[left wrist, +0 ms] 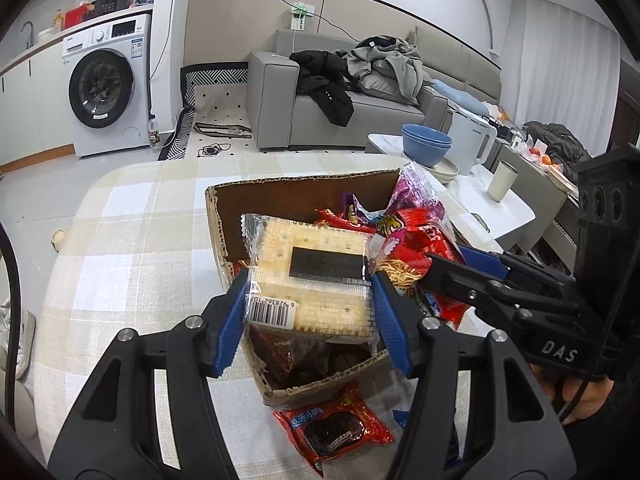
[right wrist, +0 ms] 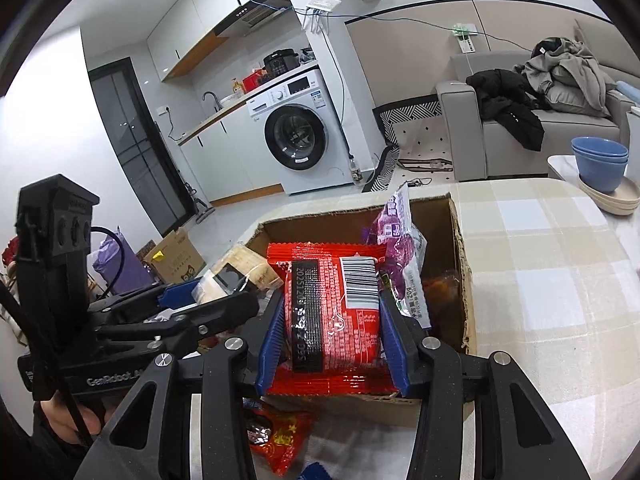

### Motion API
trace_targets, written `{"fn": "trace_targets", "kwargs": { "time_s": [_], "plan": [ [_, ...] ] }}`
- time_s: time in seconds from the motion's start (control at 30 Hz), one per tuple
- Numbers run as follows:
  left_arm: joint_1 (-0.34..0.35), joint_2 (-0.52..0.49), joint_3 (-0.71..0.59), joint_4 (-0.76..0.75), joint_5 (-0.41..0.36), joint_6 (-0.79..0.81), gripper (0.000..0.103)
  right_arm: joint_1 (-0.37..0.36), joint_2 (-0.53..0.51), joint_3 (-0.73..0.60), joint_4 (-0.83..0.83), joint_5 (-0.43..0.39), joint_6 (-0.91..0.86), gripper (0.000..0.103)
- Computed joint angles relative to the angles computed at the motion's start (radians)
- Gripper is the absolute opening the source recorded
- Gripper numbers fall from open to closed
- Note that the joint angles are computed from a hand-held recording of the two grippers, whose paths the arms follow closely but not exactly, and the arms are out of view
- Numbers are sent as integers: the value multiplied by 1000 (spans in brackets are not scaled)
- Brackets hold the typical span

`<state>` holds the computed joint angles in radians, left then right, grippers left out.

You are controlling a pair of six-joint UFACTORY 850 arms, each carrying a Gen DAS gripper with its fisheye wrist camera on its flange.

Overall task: Organize snacks
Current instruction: 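Lower both packs into the box and open both tools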

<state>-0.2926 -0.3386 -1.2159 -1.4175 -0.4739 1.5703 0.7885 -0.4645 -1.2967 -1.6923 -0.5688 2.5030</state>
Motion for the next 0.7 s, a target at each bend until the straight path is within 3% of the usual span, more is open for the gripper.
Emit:
{"fn": "trace_targets", "kwargs": {
  "time_s": [0.3,0.5,0.7],
  "plan": [
    [-11,-10,-9,17,11,-10,57,3,-9,-20,137,-29,-165,46],
    [-11,-29,-26,19,-10,-19,58,25,26,15,155,-75,-173,48],
    [-26,-27,-13,-35,26,57,58,44,57,50,196,-125,-180,52]
  ]
}}
